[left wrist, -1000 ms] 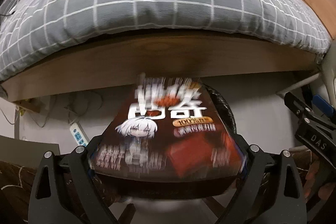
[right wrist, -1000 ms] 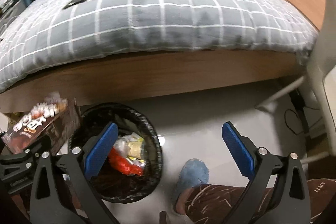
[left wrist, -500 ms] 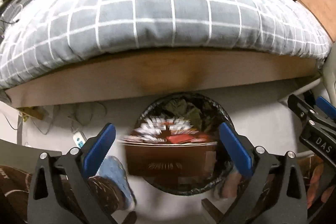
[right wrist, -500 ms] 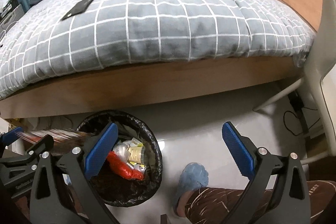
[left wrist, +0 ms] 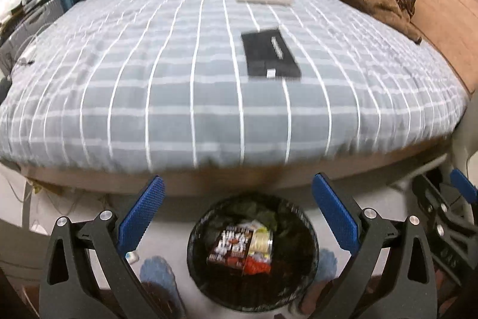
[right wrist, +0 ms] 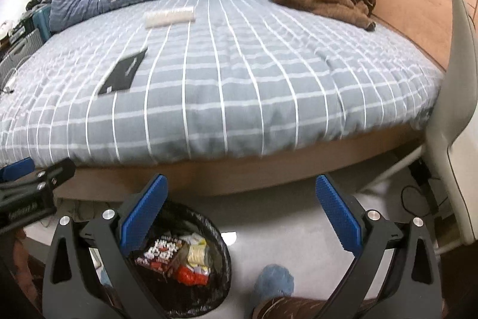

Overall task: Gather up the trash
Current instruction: 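Grasp the black sachet on the bed with the left tool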

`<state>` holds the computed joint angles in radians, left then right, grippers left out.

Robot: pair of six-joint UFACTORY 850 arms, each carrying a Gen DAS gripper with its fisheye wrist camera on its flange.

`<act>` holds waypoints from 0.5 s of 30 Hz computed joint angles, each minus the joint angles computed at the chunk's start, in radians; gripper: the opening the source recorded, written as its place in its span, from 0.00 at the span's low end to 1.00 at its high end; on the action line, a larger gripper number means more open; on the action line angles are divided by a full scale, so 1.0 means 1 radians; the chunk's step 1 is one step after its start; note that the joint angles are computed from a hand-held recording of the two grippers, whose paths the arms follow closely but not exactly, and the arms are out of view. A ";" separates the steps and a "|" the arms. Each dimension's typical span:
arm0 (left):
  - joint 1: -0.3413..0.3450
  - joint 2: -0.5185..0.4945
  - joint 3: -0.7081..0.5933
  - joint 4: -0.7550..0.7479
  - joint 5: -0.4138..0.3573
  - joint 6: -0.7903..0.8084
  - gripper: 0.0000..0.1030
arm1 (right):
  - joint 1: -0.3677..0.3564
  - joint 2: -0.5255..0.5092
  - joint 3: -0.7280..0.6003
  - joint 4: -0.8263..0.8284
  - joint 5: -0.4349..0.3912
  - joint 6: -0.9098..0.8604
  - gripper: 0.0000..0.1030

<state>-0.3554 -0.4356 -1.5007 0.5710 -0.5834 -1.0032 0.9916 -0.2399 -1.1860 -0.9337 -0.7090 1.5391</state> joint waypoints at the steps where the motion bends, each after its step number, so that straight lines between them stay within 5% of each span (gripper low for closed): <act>1: 0.003 -0.015 -0.021 0.006 0.000 -0.001 0.94 | -0.006 -0.003 -0.007 -0.011 0.003 0.002 0.93; 15: 0.062 -0.293 -0.421 -0.079 -0.076 0.182 0.94 | -0.123 -0.152 -0.194 0.011 0.130 -0.151 0.93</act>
